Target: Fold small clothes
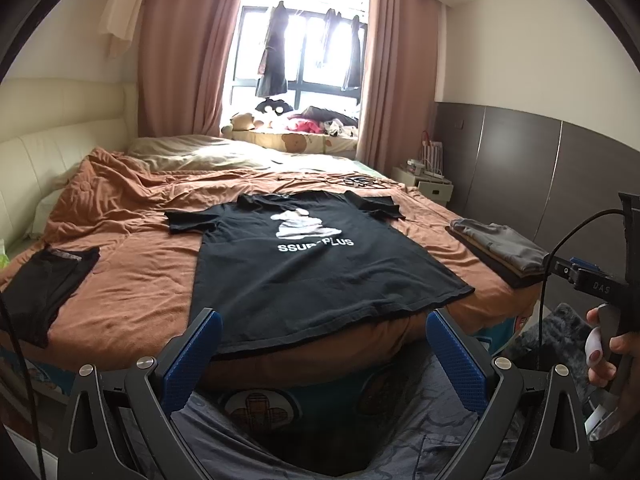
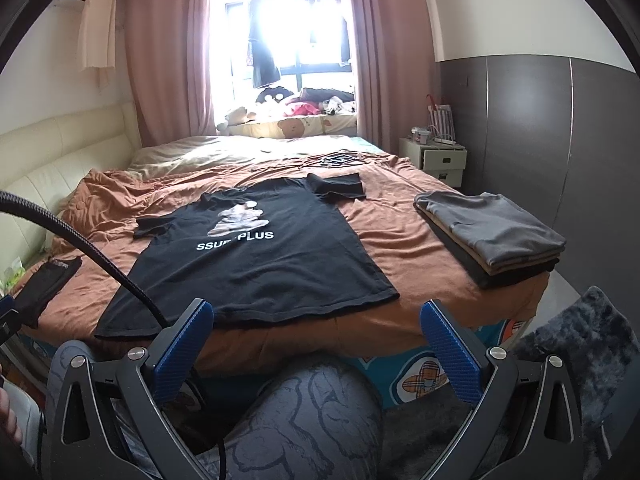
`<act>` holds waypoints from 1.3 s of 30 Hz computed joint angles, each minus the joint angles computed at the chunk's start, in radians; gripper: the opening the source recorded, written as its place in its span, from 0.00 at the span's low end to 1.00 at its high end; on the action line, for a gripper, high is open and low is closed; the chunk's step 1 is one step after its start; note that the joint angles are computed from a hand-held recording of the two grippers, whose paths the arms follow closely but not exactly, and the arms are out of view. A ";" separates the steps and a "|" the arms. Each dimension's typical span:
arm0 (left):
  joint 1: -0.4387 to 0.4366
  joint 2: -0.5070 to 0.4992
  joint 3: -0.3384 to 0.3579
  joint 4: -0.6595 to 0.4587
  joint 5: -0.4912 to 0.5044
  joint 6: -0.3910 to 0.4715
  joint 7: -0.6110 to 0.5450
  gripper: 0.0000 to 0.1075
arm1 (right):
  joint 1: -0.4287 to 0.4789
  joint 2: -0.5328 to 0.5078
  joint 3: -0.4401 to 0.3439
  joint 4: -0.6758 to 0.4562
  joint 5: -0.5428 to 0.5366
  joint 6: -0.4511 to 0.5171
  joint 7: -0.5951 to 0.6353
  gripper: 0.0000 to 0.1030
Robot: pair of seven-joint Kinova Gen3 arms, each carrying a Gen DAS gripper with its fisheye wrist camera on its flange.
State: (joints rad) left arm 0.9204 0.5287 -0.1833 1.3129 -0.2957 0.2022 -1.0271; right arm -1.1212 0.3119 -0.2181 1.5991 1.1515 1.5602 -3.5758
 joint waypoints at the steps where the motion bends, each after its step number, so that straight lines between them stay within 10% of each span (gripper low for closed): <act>1: 0.003 -0.002 -0.004 0.004 0.000 -0.003 0.002 0.95 | -0.001 0.003 -0.001 -0.005 -0.002 0.004 0.003 1.00; 39: -0.108 0.023 0.105 -0.075 0.033 0.062 -0.103 0.95 | 0.014 0.012 0.034 -0.065 0.053 -0.004 0.078 1.00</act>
